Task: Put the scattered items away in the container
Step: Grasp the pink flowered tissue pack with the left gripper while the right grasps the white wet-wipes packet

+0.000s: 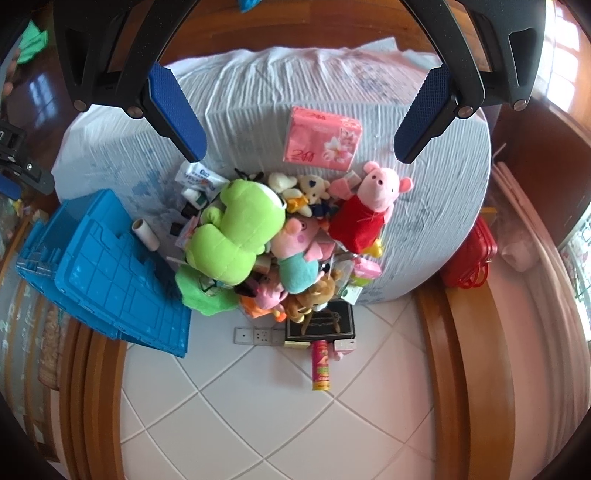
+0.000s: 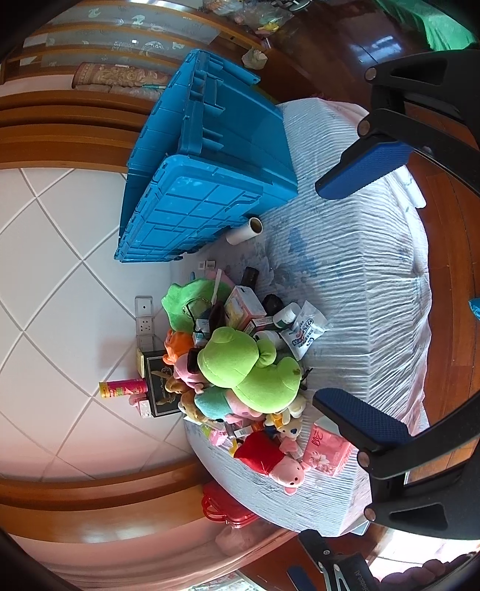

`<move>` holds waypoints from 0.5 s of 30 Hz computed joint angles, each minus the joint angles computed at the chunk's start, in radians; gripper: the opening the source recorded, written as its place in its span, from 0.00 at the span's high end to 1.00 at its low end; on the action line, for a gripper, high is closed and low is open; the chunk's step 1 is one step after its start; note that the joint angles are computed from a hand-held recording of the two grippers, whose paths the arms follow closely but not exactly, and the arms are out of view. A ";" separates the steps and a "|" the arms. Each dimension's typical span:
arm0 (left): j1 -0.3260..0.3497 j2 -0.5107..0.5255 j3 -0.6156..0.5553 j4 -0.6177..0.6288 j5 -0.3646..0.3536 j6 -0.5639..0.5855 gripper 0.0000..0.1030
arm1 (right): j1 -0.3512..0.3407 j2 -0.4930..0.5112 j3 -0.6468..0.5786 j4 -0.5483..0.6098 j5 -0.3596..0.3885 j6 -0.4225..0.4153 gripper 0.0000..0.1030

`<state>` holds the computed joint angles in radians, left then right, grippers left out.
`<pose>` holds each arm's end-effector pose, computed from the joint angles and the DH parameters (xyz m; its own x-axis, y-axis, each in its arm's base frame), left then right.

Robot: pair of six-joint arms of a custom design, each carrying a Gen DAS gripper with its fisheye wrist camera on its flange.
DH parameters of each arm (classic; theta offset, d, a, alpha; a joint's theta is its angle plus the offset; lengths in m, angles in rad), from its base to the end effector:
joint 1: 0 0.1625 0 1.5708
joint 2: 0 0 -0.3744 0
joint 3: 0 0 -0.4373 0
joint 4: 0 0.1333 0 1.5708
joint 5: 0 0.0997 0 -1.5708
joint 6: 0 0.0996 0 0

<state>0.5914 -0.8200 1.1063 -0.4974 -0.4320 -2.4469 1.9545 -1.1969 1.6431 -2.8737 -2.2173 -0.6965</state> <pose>-0.4190 -0.5509 0.2065 -0.4983 -0.7221 -0.4798 0.1888 0.4497 -0.8730 0.3138 -0.5814 0.3456 -0.5412 -0.2950 0.7874 -0.7722 0.5450 -0.3266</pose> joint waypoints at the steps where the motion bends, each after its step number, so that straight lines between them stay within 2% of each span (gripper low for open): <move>1: 0.006 -0.017 0.021 -0.012 -0.012 -0.007 0.00 | -0.005 0.008 -0.009 0.012 0.004 -0.001 0.00; 4: 0.027 -0.057 0.076 -0.011 -0.060 -0.070 0.00 | -0.022 0.038 -0.040 0.058 0.021 -0.002 0.00; 7: 0.056 -0.102 0.142 -0.065 -0.111 -0.083 0.00 | -0.043 0.082 -0.082 0.116 0.037 -0.005 0.00; 12: 0.109 -0.162 0.266 -0.235 -0.145 -0.016 0.01 | -0.079 0.162 -0.146 0.192 0.105 -0.031 0.00; 15: 0.148 -0.176 0.316 -0.381 -0.147 0.074 0.01 | -0.097 0.218 -0.197 0.234 0.123 -0.016 0.00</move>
<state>0.7390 -0.9965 1.4227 -0.8789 -0.5792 -2.3729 1.8575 -0.9787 1.4463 -2.6397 -2.0941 -0.7126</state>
